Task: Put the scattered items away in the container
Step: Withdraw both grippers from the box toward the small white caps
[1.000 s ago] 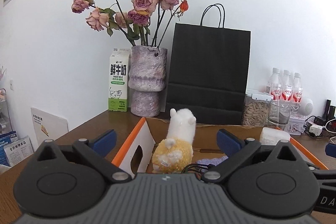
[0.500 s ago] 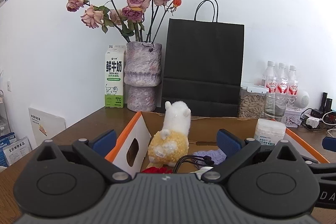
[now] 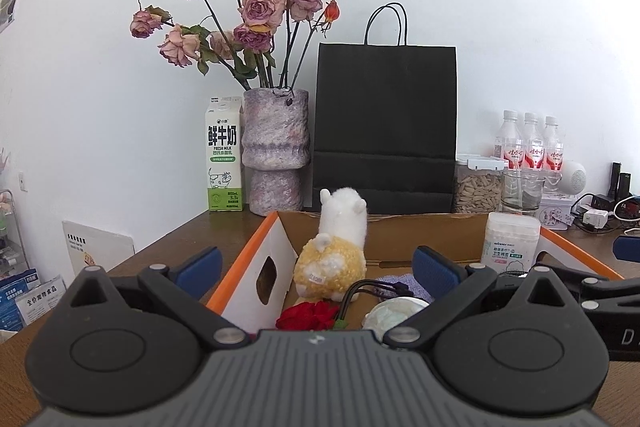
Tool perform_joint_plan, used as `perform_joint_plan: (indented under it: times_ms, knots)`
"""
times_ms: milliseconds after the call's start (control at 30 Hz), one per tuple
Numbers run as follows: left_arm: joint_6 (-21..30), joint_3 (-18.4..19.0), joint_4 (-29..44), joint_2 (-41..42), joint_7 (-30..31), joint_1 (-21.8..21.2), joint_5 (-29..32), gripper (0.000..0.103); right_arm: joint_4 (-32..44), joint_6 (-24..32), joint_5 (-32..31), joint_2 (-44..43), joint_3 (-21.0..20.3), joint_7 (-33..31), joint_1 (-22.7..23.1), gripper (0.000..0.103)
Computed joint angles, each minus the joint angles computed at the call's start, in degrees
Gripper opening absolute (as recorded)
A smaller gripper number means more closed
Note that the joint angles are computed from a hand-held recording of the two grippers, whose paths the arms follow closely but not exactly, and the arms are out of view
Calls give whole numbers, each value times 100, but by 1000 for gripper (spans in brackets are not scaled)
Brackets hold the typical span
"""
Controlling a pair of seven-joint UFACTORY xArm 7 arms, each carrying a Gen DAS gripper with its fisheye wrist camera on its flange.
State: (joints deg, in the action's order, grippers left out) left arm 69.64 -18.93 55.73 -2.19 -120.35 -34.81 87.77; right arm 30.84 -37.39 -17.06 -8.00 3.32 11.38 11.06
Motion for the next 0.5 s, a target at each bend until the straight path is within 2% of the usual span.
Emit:
perform_joint_plan:
  times_ms: [300,433,500]
  knots:
    - [131,-165,-349,-336,110,-62,-522,103,-340,53,-326,-285,-72,32,69,103]
    - [102,-278,-563,-566,-66,-63,-650,103,-422,336,-1242,-549,-521,745,253,103]
    - [87,-336,-654,-657,-109,-55,-724,103,-530,426,-1401,-693,-579,884,264,103]
